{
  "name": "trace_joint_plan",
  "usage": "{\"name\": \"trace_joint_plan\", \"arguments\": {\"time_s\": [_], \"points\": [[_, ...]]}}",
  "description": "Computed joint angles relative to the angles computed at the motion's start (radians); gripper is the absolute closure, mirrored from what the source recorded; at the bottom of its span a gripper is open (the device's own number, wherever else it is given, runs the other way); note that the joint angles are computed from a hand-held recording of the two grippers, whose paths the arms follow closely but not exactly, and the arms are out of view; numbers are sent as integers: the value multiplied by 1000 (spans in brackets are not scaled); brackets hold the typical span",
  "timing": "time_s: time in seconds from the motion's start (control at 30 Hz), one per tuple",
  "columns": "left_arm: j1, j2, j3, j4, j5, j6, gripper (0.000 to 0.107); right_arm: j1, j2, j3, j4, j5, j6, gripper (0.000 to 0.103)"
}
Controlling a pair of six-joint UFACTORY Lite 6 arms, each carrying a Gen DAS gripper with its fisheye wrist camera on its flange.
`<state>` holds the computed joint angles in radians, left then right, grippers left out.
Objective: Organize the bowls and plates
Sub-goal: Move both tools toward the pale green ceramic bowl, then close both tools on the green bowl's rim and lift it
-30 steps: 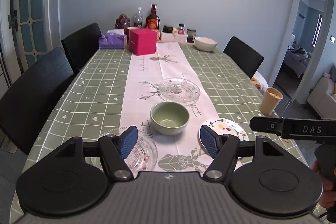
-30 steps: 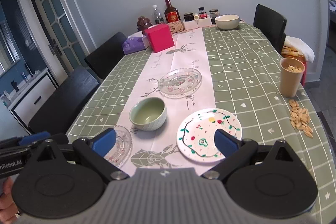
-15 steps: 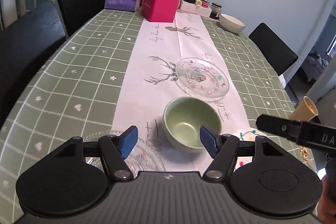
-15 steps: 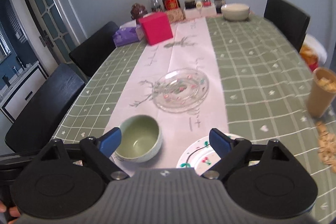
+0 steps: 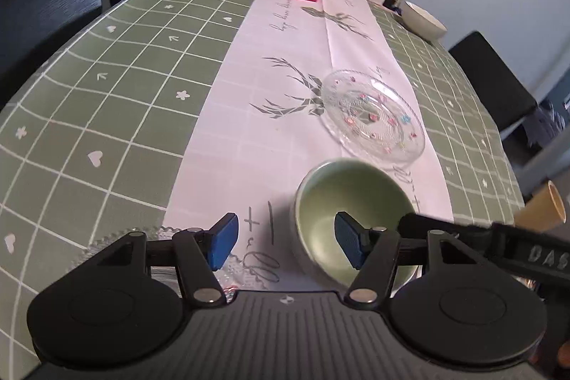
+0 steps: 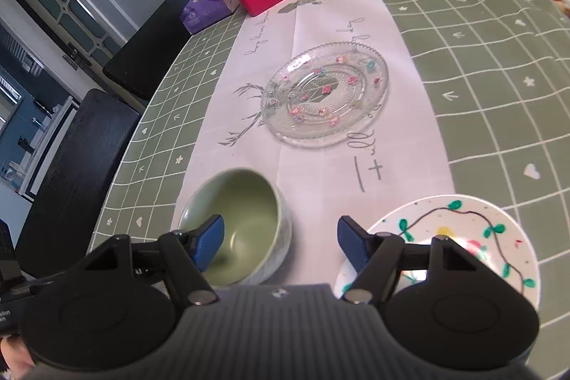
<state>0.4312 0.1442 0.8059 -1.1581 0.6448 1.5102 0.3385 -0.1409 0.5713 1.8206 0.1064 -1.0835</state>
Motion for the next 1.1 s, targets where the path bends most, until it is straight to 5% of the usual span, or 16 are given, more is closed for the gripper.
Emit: {"name": "trace_joint_plan", "arguments": {"time_s": [0.17, 0.27, 0.4, 0.6, 0.8, 1.1], "points": [[-54, 21, -8, -20, -73, -29, 37, 0, 85, 31, 317, 22, -314, 37], [-71, 28, -20, -60, -110, 12, 39, -14, 118, 38, 342, 56, -330, 39], [-92, 28, -20, -28, -131, 20, 57, -27, 150, 44, 343, 92, -343, 48], [-110, 15, -42, -48, -128, 25, 87, -39, 164, 34, 353, 132, -350, 79], [-151, -38, -94, -86, -190, 51, 91, -16, 136, 27, 348, 94, -352, 85], [-147, -52, -58, 132, -141, -195, 91, -2, 93, 9, 241, 57, -208, 86]]}}
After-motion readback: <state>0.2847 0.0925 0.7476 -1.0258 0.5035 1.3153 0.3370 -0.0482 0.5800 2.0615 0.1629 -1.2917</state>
